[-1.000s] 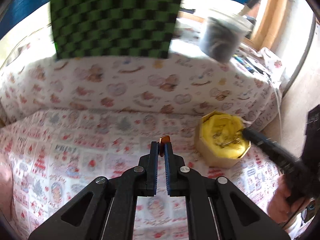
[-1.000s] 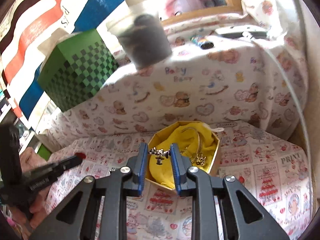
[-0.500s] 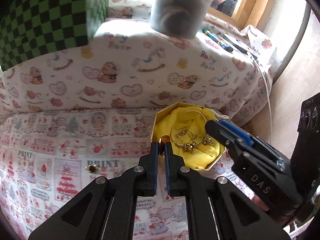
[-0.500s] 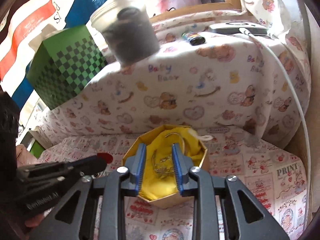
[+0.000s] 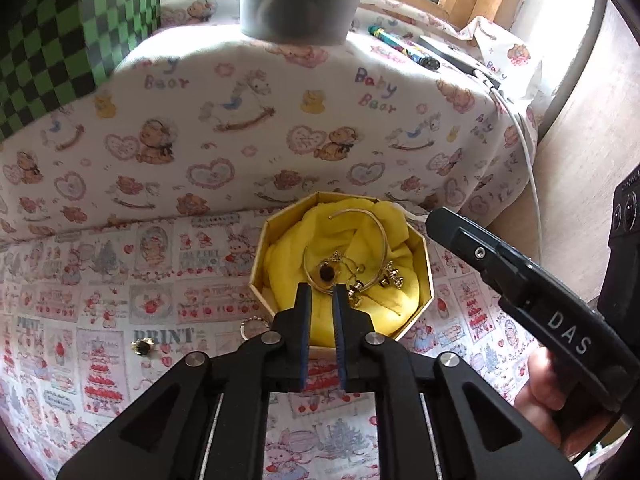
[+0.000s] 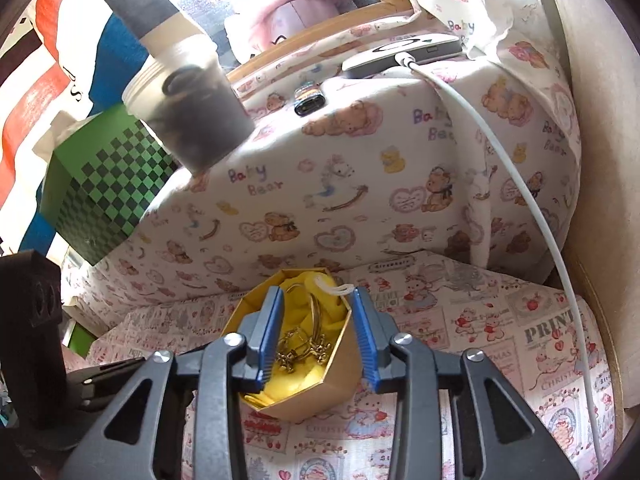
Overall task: Organize jewelry
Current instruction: 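Open both grippers over the box to drop the heart charm and silver charm, then lower the left gripper onto the gold ring with dark stone and close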
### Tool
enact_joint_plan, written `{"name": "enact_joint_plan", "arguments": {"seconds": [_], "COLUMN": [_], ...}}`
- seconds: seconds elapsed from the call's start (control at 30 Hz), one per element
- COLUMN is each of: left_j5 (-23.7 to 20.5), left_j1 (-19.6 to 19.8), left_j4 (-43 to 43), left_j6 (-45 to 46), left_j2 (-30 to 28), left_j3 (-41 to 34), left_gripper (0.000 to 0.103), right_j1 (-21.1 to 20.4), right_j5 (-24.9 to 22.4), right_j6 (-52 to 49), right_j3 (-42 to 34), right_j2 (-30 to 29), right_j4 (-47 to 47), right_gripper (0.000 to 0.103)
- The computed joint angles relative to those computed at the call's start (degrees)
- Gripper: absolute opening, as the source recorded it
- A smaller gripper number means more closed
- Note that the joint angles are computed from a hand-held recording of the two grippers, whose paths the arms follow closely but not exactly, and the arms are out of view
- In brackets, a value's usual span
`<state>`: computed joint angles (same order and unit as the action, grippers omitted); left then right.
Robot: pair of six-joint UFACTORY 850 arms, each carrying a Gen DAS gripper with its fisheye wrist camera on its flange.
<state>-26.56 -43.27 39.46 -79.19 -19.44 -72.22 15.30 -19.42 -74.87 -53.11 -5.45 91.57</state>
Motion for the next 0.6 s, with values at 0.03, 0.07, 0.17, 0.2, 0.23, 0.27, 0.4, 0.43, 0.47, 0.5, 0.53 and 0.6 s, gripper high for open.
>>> {"name": "enact_joint_plan", "arguments": {"seconds": [0.03, 0.07, 0.17, 0.2, 0.23, 0.27, 0.4, 0.43, 0.47, 0.5, 0.53, 0.6], "left_j5": [-0.9, -1.7, -3.5, -4.2, -5.0, -5.4, -9.5, -10.7, -11.4, -11.9, -12.4, -14.2], "left_j1": [-0.3, -0.7, -1.8, -2.2, -2.6, -2.9, -4.6, -4.9, -5.2, -5.3, -5.5, -6.0], "left_j4": [1.7, 3.6, 10.1, 12.3, 14.1, 15.5, 21.0, 22.1, 23.1, 24.2, 25.8, 28.8], "left_j6": [-1.4, -3.2, -9.0, -11.0, -12.9, -14.3, -19.3, -20.5, -21.7, -23.2, -25.3, -28.9], "left_j2": [0.4, 1.0, 3.8, 5.0, 6.2, 7.6, 11.7, 12.5, 13.4, 14.2, 15.2, 16.9], "left_j3": [0.2, 0.8, 3.2, 4.1, 5.2, 6.4, 9.8, 10.4, 11.2, 11.9, 12.9, 14.7], "left_gripper": [0.009, 0.01, 0.016, 0.018, 0.019, 0.021, 0.026, 0.027, 0.029, 0.033, 0.035, 0.042], "right_j1": [0.1, 0.1, 0.6, 0.8, 1.0, 1.0, 1.8, 2.1, 2.2, 2.5, 2.7, 3.1], "right_j5": [0.0, 0.1, 1.2, 1.8, 2.0, 2.1, 2.5, 2.7, 2.8, 2.9, 2.8, 2.6], "right_j6": [0.0, -0.1, -1.2, -2.8, -3.9, -4.7, -7.0, -8.2, -9.0, -9.5, -9.9, -10.6], "right_j3": [0.1, 0.2, 0.8, 1.2, 1.4, 1.7, 2.5, 2.8, 3.0, 3.2, 3.4, 3.8], "right_j2": [0.2, 0.3, 1.2, 1.7, 1.9, 2.2, 3.5, 3.9, 4.2, 4.4, 4.8, 5.2], "right_j4": [0.1, 0.2, 0.9, 2.4, 3.6, 4.5, 6.7, 7.7, 8.4, 8.9, 9.2, 9.7], "right_gripper": [0.034, 0.035, 0.036, 0.036, 0.038, 0.04, 0.04, 0.041, 0.041, 0.041, 0.042, 0.042]}}
